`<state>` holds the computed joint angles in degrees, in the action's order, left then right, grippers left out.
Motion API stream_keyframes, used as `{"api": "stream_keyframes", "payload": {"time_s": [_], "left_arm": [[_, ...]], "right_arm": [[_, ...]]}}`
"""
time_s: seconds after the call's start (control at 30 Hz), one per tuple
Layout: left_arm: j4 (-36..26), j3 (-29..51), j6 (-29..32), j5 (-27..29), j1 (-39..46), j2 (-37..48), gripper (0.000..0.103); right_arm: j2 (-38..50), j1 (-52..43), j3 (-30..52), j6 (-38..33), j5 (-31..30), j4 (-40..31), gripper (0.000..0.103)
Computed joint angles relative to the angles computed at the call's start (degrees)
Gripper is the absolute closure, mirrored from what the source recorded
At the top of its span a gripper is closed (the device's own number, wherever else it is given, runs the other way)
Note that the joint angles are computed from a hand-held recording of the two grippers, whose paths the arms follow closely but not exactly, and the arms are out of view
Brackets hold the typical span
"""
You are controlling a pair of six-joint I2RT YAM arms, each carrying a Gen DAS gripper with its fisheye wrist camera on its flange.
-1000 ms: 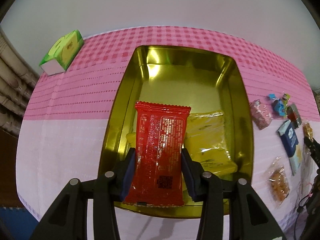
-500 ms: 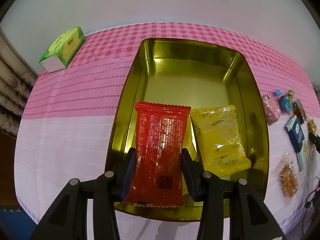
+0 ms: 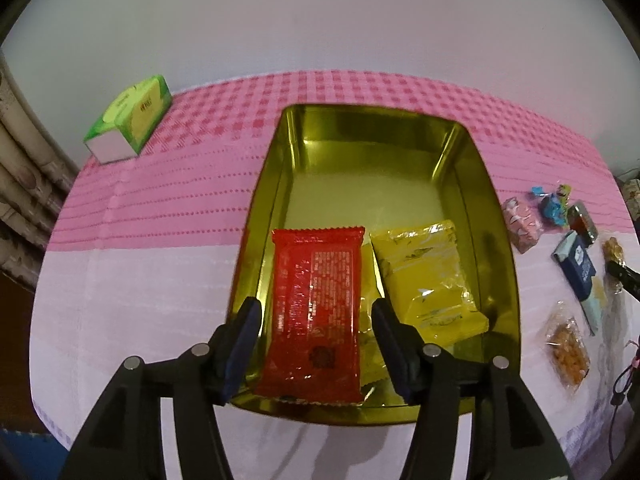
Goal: Organize snacks
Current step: 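Carry the red wrapper with the left tool into the tin and release, then carry the dough-twist bag with the right tool into the tin and release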
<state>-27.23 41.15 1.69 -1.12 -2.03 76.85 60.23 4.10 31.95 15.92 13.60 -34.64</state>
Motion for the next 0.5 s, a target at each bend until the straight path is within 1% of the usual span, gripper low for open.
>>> {"api": "stream_keyframes", "payload": {"time_s": [0.1, 0.23, 0.37, 0.5], "left_arm": [[0.2, -1.3, 0.5, 0.3, 1.1, -3.1, 0.045], [0.0, -2.5, 0.7, -0.1, 2.7, -6.3, 0.045], [-0.1, -3.0, 0.9, -1.2, 4.0, -7.9, 0.045], [-1.1, -3.4, 0.3, -0.9, 5.3, -9.1, 0.045]], "right_arm": [[-1.6, 2.7, 1.5, 2.2, 1.7, -2.4, 0.064], [-2.8, 9.8, 5.0, 7.4, 4.0, -6.3, 0.064], [-0.8, 20.0, 9.3, 13.6, 6.3, -9.0, 0.064], [4.4, 31.1, 14.0, 19.7, 7.9, -8.9, 0.064]]}}
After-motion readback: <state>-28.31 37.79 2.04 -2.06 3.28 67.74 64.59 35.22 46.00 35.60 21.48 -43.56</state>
